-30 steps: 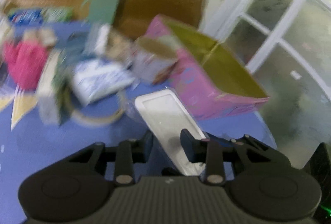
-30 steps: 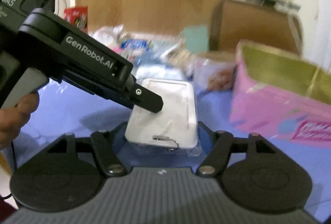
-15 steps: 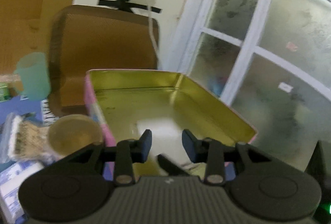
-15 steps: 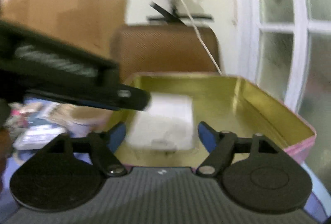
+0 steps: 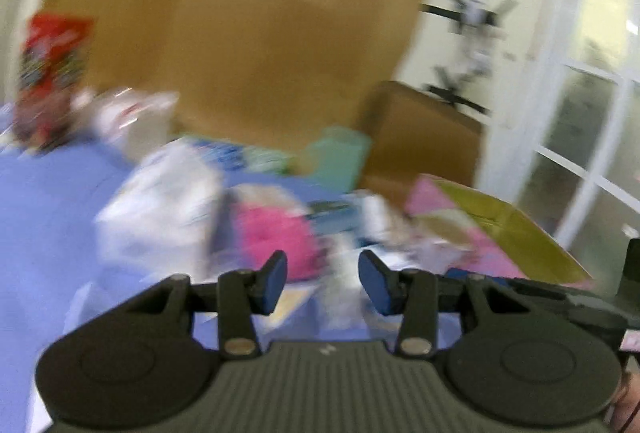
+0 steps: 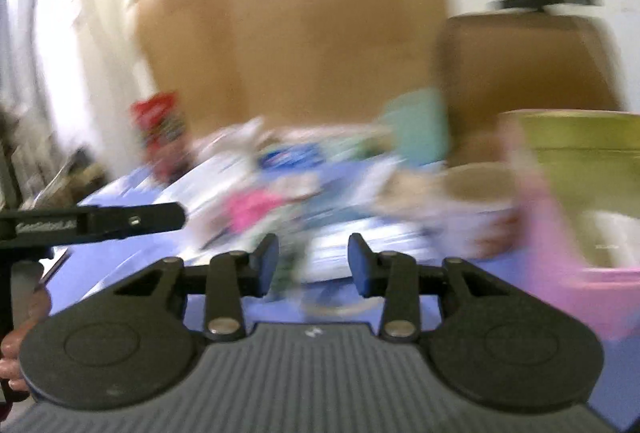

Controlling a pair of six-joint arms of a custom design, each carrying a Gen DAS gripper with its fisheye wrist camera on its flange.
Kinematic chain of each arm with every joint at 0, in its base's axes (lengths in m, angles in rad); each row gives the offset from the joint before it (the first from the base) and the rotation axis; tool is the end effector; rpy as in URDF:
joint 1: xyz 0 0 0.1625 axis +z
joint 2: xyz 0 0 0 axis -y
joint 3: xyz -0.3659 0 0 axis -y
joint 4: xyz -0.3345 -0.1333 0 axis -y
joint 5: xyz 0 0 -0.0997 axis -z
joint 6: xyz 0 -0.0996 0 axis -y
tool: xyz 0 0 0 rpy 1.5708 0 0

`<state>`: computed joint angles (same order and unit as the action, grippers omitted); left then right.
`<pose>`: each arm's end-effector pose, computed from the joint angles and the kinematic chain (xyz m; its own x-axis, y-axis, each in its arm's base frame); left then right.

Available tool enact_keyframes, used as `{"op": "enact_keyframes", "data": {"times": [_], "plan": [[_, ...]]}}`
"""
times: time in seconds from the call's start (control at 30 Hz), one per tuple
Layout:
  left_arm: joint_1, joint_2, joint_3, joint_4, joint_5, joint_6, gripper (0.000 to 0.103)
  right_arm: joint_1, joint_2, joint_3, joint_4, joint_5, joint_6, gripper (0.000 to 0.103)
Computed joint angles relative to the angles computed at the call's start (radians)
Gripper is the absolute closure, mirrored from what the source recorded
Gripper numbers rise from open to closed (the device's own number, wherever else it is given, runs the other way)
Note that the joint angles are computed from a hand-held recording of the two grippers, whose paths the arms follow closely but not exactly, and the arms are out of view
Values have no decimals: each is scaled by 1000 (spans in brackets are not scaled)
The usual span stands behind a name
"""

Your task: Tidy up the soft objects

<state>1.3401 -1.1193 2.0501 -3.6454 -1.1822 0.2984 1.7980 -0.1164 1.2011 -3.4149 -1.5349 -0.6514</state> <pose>0.0557 -0.5109 0.2760 -0.9086 -0.0001 -0.4176 0.3786 0.4218 -0.8239 0.2821 -0.6127 -0.0943 -0.6708 -0.6266 0.3967 -0.7169 0.4108 -0.5633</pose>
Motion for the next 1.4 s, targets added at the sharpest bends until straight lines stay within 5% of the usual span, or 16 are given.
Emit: {"op": "enact_keyframes", "data": {"times": [0.13,0.17,0.2,0.23,0.3,0.37,0.47,0.57,0.63,0.73,0.83,0.93,1.0,1.07,1.1,1.4], "plan": [[39,-36,26,0,6,-55,62,68,153,-256,163,-96,-8,36],[48,-40,24,4,-3,-56,62,80,201,-343,194,-139,-12,37],[50,-42,28,3,-6,-58,62,84,230,-398,229,-161,-17,48],[53,-44,25,11,-15,-60,62,83,242,-426,260,-177,-16,76],[58,-47,25,20,-41,-60,62,69,187,-361,297,-147,60,78],[65,-49,29,32,-67,-61,58,28,71,-229,385,-21,228,80],[76,-45,9,108,-132,-82,55,-30,-80,8,321,99,336,81],[73,-34,-12,207,-180,-89,55,-56,-179,192,226,56,311,76],[65,-24,-28,279,-195,-103,55,-45,-191,277,77,-38,264,46],[60,-14,-55,402,-233,-144,55,-41,-191,384,-139,-56,126,19],[45,-2,-69,466,-240,-170,49,-14,-165,394,-193,-96,-18,18],[23,20,-78,492,-209,-193,48,-4,-145,363,-146,-114,-75,18],[19,36,-87,508,-202,-208,52,0,-127,328,-102,-130,-104,19],[12,53,-83,480,-186,-200,63,11,-79,268,-91,-173,-140,31],[0,58,-79,471,-160,-194,64,9,-66,273,-144,-171,-180,45],[-118,145,-211,490,-175,-54,64,-28,-86,320,-448,-106,-171,47]]}}
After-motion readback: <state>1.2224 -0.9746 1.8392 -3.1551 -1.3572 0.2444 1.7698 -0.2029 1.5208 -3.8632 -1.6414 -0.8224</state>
